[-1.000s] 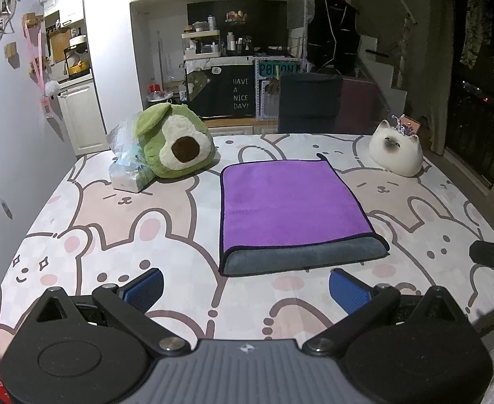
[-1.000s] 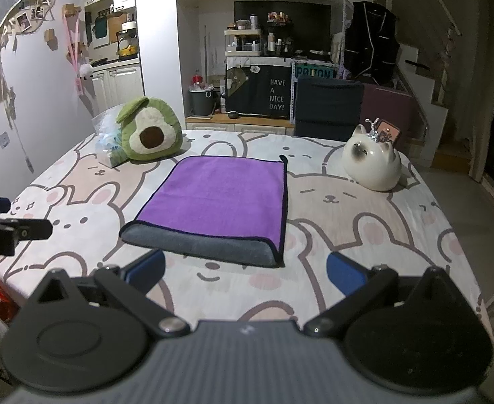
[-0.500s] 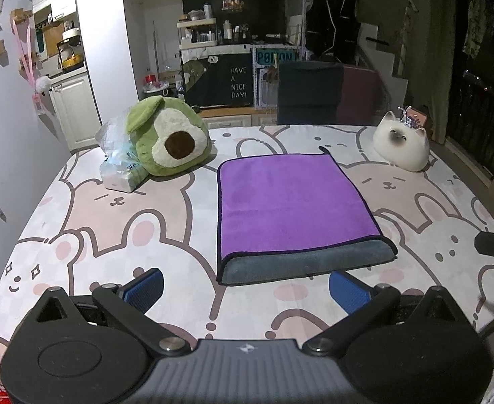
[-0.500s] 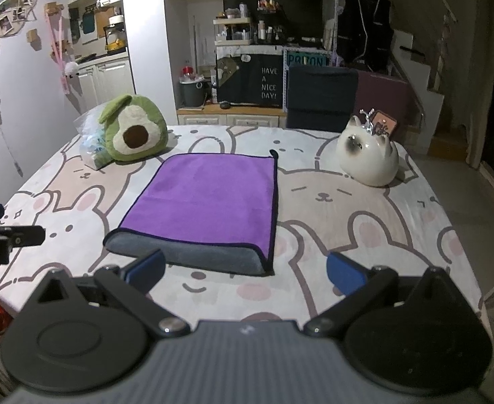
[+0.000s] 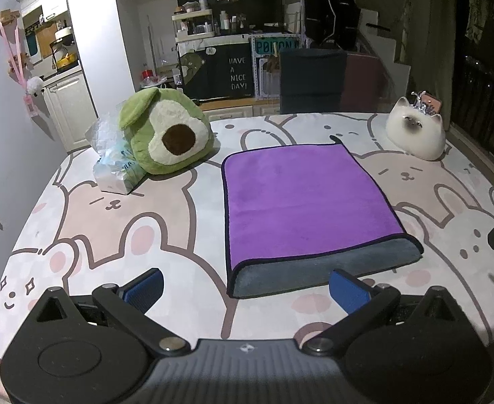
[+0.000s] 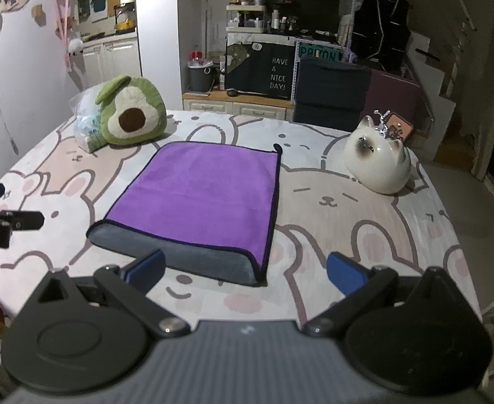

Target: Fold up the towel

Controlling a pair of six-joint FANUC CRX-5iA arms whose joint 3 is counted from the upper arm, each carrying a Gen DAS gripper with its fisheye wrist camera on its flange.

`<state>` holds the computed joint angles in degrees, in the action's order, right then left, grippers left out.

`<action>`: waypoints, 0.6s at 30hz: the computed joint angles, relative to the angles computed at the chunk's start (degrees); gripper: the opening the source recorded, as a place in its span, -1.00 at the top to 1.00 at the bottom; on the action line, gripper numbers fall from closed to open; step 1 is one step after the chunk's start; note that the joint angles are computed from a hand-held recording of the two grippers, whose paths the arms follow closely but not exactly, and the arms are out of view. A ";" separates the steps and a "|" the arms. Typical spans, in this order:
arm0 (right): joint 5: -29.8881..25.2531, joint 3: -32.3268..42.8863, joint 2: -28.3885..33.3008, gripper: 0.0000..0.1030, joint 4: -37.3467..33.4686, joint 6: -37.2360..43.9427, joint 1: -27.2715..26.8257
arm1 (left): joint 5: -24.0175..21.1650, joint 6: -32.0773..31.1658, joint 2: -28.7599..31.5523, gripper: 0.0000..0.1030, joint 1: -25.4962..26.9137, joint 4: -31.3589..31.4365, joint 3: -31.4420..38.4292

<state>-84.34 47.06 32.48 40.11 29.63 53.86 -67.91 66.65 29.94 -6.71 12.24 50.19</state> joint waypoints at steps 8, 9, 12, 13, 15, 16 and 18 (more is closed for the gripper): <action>0.64 0.45 1.26 -0.99 -2.94 2.64 -2.45 | -2.07 -0.13 4.22 -1.00 0.04 -0.19 4.08; 0.84 0.32 1.36 -0.99 -3.20 2.77 -2.77 | -2.42 -0.16 4.81 -1.00 0.09 -0.17 4.72; 1.70 -0.70 1.37 -0.99 -3.92 2.86 -3.46 | -2.86 0.15 6.19 -1.00 0.24 -0.21 5.84; 2.21 -1.14 1.34 -0.99 -4.19 3.20 -3.74 | -2.63 0.25 6.46 -1.00 0.31 -0.10 5.80; 2.62 -1.38 1.45 -0.99 -4.91 3.98 -4.15 | -2.07 0.16 7.00 -1.00 0.46 0.16 5.75; 2.98 -1.57 1.49 -0.99 -5.28 4.36 -4.35 | -1.90 0.08 7.20 -1.00 0.52 0.25 5.73; 3.42 -2.19 1.56 -0.99 -5.45 4.63 -4.65 | -1.45 0.05 7.80 -1.00 0.59 0.31 5.93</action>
